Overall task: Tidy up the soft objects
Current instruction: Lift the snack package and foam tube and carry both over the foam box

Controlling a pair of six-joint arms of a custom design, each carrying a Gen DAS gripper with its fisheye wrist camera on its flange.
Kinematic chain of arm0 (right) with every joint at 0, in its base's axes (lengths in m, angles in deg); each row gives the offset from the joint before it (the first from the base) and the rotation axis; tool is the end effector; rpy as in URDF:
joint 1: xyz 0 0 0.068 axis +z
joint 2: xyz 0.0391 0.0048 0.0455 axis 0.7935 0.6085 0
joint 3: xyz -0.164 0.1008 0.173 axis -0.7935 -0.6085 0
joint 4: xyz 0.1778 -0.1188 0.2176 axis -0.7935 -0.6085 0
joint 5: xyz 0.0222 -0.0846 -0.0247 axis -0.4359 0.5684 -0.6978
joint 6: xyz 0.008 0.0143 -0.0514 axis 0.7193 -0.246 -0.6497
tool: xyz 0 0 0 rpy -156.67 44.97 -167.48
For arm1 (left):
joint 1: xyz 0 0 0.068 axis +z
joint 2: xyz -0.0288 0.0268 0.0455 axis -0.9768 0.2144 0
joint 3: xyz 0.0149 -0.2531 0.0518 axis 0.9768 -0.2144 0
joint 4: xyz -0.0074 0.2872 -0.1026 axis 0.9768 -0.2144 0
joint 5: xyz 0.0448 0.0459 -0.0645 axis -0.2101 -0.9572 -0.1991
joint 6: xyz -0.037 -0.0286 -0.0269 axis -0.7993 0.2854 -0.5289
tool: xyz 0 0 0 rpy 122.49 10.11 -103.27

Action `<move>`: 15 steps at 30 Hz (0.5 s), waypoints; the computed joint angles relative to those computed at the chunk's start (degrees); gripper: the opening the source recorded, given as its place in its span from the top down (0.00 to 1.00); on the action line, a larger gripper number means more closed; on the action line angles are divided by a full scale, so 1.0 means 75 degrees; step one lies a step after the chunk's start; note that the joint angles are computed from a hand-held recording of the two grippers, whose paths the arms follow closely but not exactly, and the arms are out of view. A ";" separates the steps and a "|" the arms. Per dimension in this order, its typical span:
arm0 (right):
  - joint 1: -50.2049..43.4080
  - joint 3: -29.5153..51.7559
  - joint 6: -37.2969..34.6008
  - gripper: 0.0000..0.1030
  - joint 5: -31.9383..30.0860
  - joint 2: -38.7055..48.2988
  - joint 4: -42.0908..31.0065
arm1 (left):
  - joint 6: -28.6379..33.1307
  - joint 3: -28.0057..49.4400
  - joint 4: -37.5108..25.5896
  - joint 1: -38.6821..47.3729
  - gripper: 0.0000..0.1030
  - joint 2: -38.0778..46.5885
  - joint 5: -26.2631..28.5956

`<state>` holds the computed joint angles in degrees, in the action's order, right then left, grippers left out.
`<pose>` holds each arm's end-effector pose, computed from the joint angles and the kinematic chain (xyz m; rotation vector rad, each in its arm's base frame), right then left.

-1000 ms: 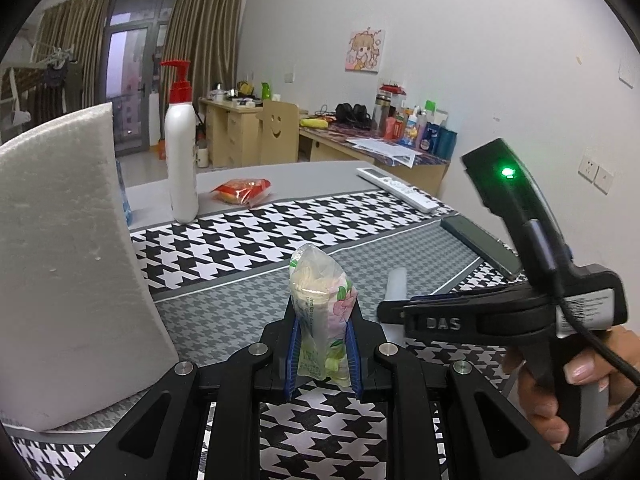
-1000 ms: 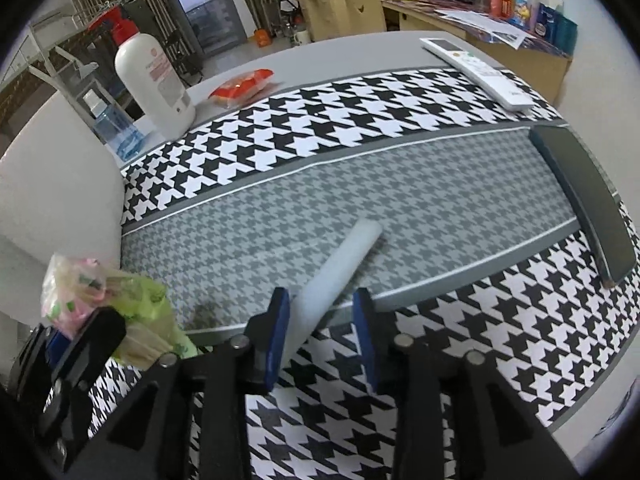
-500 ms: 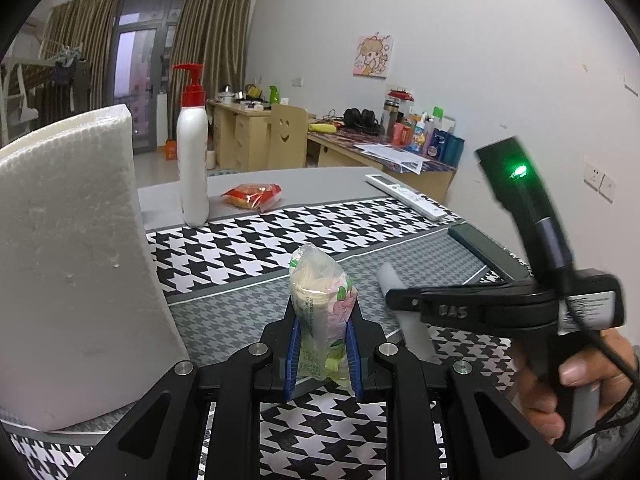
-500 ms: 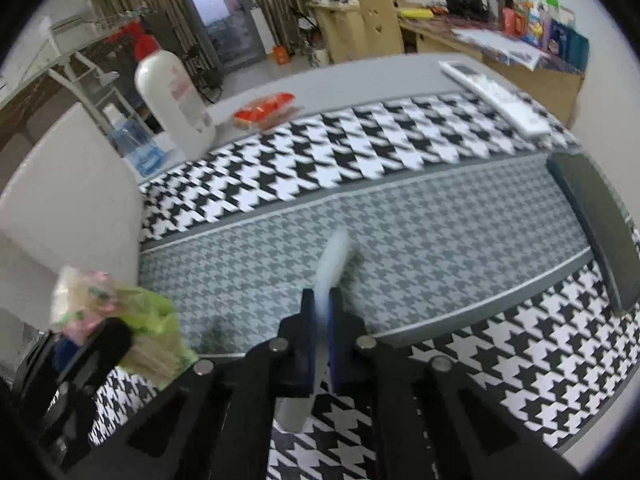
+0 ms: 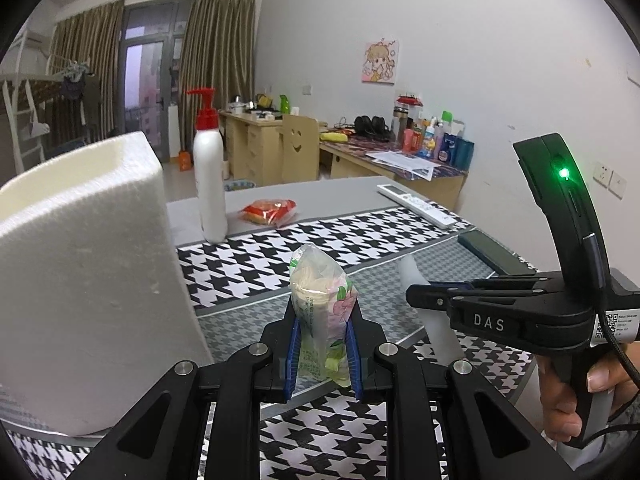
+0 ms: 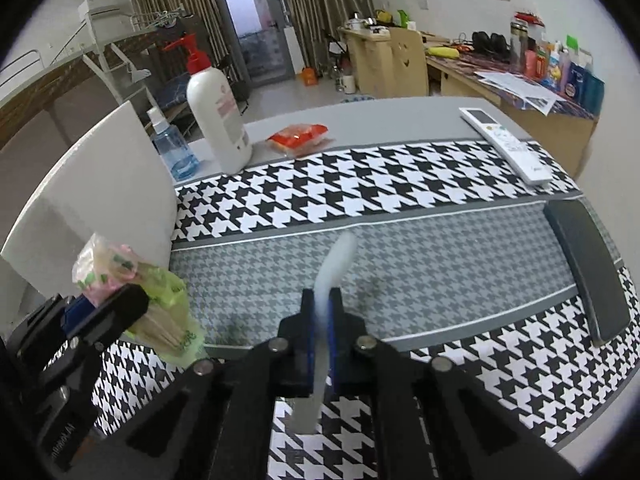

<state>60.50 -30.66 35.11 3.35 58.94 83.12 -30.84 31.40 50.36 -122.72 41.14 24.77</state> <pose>0.3547 0.0631 0.0712 -0.5365 2.3875 0.4509 0.1618 -0.1352 0.1008 -0.0068 2.1177 -0.1308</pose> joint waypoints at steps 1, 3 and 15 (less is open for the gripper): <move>0.0007 -0.0021 -0.0033 0.92 -0.0007 -0.0029 0.0007 | -0.0011 -0.0013 -0.0110 -0.0053 0.79 -0.0114 -0.0055; 0.0012 -0.0080 -0.0044 0.92 -0.0043 -0.0112 0.0037 | -0.0024 -0.0018 -0.0285 -0.0119 0.79 -0.0286 -0.0142; 0.0012 -0.0451 -0.0153 0.92 -0.0186 -0.0607 0.0306 | -0.0138 0.0074 -0.0946 -0.0434 0.79 -0.0689 -0.0705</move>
<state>60.59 -34.04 33.96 1.96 54.39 85.41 -31.87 31.96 43.27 -125.98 35.98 19.48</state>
